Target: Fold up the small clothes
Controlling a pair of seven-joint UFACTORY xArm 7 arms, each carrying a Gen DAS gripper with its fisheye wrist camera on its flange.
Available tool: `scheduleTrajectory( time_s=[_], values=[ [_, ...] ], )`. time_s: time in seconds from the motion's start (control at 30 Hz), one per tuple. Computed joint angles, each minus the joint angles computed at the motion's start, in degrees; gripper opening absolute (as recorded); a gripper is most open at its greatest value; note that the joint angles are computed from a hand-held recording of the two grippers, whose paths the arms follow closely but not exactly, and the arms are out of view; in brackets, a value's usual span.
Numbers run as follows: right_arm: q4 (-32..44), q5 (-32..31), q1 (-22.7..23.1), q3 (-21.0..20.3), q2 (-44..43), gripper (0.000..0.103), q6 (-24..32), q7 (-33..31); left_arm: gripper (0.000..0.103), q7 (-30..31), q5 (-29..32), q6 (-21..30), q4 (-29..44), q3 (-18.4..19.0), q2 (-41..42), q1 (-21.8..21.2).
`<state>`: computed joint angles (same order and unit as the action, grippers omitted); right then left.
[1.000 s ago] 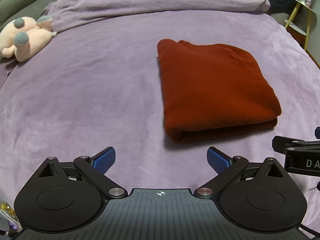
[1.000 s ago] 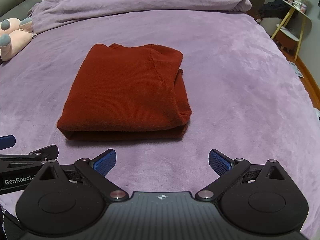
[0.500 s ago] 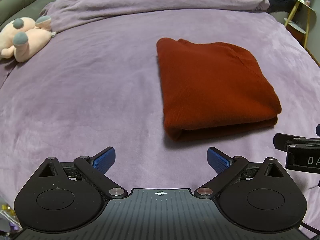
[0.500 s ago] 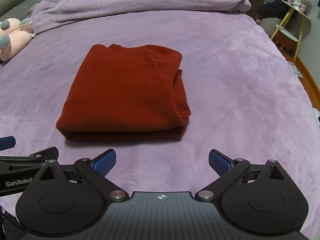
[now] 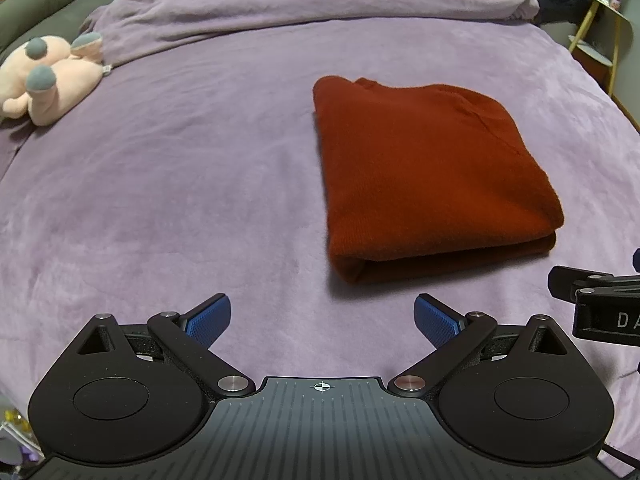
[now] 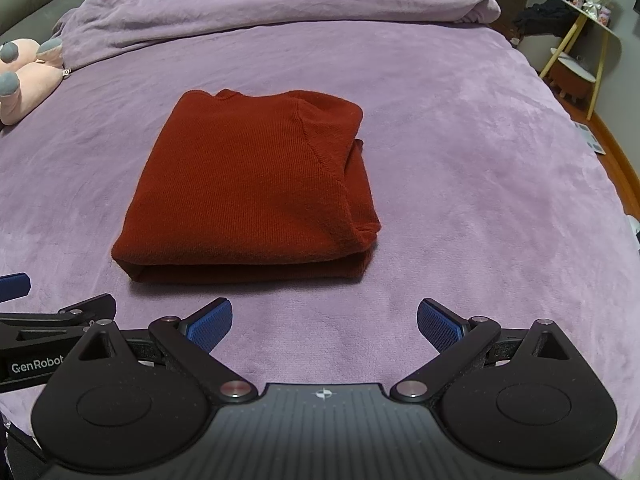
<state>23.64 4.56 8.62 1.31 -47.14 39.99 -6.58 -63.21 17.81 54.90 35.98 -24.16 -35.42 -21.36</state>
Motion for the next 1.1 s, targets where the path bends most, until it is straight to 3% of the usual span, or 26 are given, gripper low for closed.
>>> scheduleTrajectory(
  time_s=[1.1],
  values=[
    [-0.2,0.05,-0.1,-0.19,-0.5,0.099,0.05,-0.18,0.101,1.35,-1.26,-1.28,-0.5,0.7,-0.33,-0.39]
  ],
)
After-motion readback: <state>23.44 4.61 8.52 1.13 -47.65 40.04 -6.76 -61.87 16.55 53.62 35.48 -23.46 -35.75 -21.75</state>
